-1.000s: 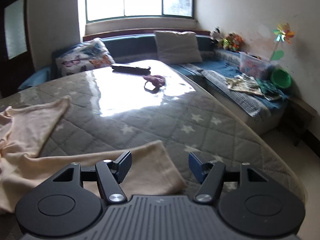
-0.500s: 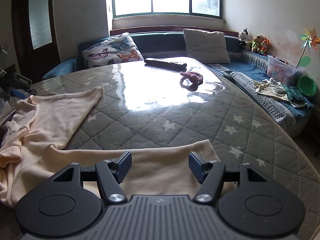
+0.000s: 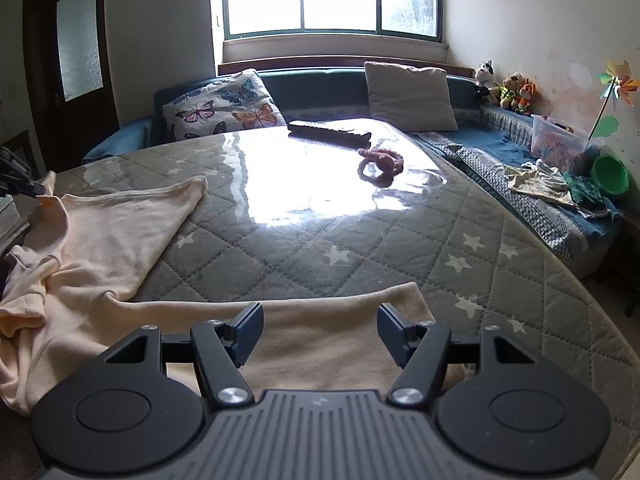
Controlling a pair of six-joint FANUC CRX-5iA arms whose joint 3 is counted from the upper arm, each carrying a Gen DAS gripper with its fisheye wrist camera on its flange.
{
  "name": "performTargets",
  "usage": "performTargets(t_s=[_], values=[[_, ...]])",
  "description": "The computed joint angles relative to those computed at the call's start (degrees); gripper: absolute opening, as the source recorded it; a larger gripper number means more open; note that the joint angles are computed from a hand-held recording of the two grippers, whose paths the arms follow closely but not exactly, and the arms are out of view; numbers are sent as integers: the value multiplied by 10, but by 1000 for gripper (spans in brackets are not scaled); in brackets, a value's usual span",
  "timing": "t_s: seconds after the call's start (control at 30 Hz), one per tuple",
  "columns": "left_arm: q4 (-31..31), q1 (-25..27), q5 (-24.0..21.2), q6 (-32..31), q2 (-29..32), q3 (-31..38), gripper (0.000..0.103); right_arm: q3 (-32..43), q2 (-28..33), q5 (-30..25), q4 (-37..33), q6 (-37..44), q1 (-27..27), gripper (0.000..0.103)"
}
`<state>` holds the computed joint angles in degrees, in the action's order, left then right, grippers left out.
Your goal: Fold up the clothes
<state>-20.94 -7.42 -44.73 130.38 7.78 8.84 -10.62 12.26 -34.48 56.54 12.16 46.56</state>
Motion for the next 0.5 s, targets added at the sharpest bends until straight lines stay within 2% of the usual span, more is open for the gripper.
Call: performTargets(t_s=[0.23, 0.37, 0.5], values=[[-58, -3, 3, 66, -131, -87, 2, -11, -15, 12, 15, -7, 9, 64], [-22, 17, 5, 43, -153, -107, 2, -8, -19, 16, 20, 0, 18, 64], [8, 17, 15, 13, -133, -98, 4, -6, -19, 22, 23, -1, 26, 65]])
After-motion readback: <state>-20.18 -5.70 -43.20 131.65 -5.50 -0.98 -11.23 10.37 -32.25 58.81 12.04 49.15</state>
